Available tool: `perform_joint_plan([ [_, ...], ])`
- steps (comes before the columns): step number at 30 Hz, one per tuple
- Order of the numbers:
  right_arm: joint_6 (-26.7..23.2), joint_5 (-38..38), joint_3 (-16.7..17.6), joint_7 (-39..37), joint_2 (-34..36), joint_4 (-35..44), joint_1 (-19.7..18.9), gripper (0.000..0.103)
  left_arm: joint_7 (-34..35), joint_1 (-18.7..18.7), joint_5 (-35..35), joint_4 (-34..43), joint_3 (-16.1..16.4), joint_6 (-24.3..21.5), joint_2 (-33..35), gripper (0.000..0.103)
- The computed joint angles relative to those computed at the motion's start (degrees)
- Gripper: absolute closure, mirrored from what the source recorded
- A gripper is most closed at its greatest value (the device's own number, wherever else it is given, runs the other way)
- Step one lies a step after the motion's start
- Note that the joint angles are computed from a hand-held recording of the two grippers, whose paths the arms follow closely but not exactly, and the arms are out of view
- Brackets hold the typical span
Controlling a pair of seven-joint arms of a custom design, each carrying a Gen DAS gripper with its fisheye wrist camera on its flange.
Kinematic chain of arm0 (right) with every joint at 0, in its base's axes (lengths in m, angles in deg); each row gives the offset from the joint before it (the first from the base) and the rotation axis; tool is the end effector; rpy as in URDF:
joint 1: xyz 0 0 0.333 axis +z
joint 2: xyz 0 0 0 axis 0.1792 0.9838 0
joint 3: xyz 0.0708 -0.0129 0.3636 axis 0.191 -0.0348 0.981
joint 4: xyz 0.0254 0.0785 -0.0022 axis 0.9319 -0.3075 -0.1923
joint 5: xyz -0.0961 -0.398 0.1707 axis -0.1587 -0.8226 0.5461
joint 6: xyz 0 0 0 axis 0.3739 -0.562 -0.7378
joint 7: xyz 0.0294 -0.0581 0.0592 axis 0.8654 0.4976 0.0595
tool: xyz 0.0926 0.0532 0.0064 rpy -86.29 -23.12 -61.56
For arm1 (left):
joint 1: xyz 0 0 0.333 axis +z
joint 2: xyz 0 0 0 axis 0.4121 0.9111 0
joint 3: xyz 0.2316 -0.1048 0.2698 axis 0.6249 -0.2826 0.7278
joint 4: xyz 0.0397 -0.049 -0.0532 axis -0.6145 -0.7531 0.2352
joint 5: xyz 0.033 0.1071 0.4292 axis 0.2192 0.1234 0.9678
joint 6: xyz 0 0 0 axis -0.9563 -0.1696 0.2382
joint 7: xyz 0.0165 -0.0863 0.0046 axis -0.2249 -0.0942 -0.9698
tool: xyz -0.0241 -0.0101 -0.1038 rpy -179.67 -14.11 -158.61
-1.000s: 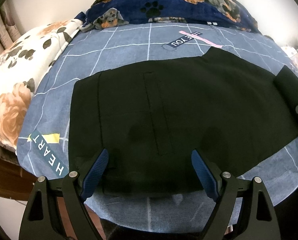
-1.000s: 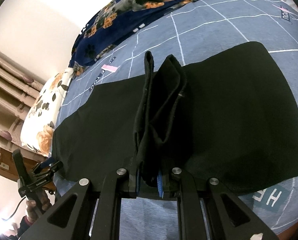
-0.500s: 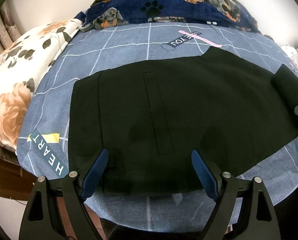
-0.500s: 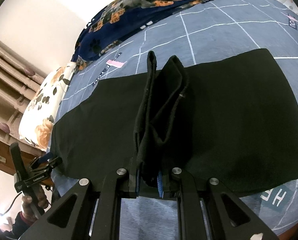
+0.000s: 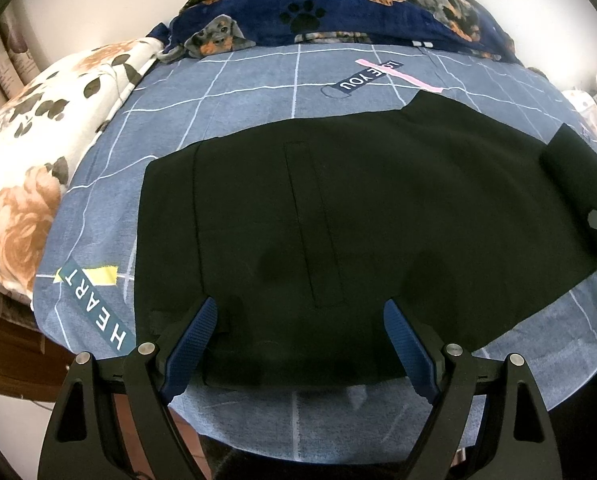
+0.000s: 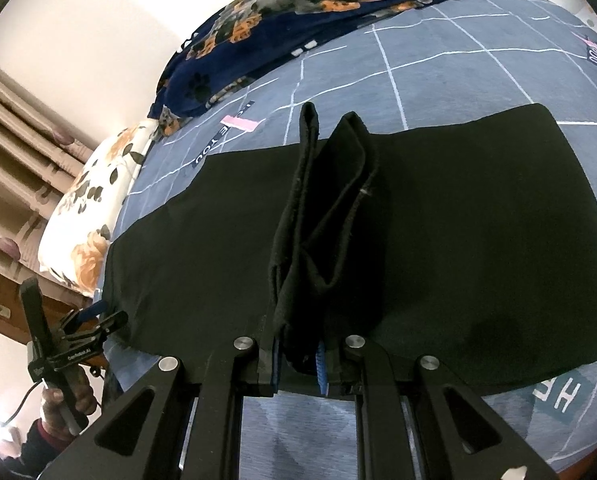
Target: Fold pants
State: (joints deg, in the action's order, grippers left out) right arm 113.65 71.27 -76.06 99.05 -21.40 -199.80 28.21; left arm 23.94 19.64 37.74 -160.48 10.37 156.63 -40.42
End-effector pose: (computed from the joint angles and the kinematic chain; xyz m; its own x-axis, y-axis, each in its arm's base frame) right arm 0.4933 0.1903 0.4552 -0.2537 -0.8133 -0.5237 -0.7674 0.4988 -0.4029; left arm 0.6069 -0.1534 0.4487 -0.4175 -0.9058 -0.0719 -0.7908 0.4012 -0.4622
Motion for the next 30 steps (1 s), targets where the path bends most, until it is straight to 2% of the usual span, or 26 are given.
perform_joint_plan([
  [30, -0.5, -3.1, 0.9, 0.9, 0.6, 1.0, -0.3, 0.088, -0.1, 0.0, 0.5, -0.3, -0.1, 0.3, 0.1, 0.017],
])
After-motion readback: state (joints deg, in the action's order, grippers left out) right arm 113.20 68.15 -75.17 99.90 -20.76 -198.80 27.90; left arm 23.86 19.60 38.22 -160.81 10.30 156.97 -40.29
